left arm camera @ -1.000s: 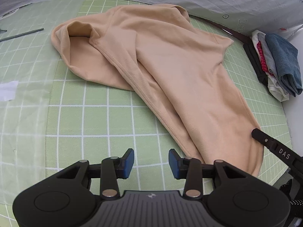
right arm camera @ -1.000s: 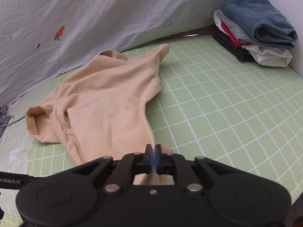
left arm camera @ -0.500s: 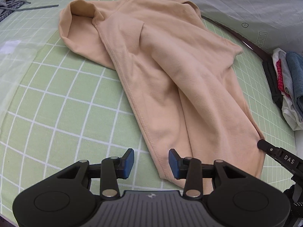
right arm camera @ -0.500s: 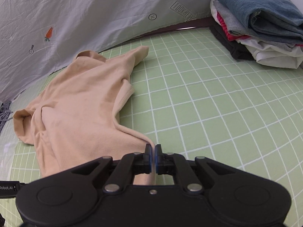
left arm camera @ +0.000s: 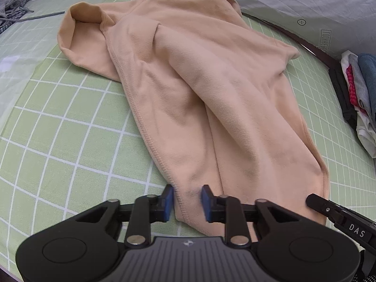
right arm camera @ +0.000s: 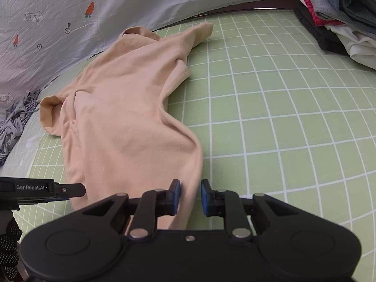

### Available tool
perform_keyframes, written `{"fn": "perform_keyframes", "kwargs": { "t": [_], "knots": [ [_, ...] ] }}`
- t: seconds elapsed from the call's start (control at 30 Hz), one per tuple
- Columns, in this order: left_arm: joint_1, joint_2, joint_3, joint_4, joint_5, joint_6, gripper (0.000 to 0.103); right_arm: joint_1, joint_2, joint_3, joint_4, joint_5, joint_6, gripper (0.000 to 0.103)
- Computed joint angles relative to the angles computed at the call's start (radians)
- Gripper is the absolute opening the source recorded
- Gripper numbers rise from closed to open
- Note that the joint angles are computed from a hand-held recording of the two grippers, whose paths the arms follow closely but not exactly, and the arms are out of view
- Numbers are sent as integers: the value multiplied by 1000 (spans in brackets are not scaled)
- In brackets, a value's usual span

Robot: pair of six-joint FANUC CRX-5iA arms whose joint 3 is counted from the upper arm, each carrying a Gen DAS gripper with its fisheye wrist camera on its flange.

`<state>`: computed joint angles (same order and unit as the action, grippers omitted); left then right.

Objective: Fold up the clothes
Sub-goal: 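Drag the shirt hem along the mat with both grippers to flatten it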

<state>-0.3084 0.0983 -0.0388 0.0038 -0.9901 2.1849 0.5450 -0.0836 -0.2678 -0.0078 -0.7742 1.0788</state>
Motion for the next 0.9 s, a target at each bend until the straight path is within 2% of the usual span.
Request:
{"fn": "perform_keyframes", "kwargs": {
  "t": [0.17,0.33,0.53,0.73,0.9],
  "knots": [
    [16,-31,-16,-14,-2,7,5,18,-17,-31,69,37,-103,7],
    [48,-108,-28,-82,-34,35,5,50,-31,-68,172,69,-253,4],
    [150,-242,-101,-86,-62,33,5,118,-55,-111,291,91,-429,4],
    [267,-363,-215,3,-83,-81,5,197,-80,-152,404,56,-624,4],
    [322,-390,-282,67,-105,-166,5,259,-93,-177,464,-32,-744,4]
  ]
}}
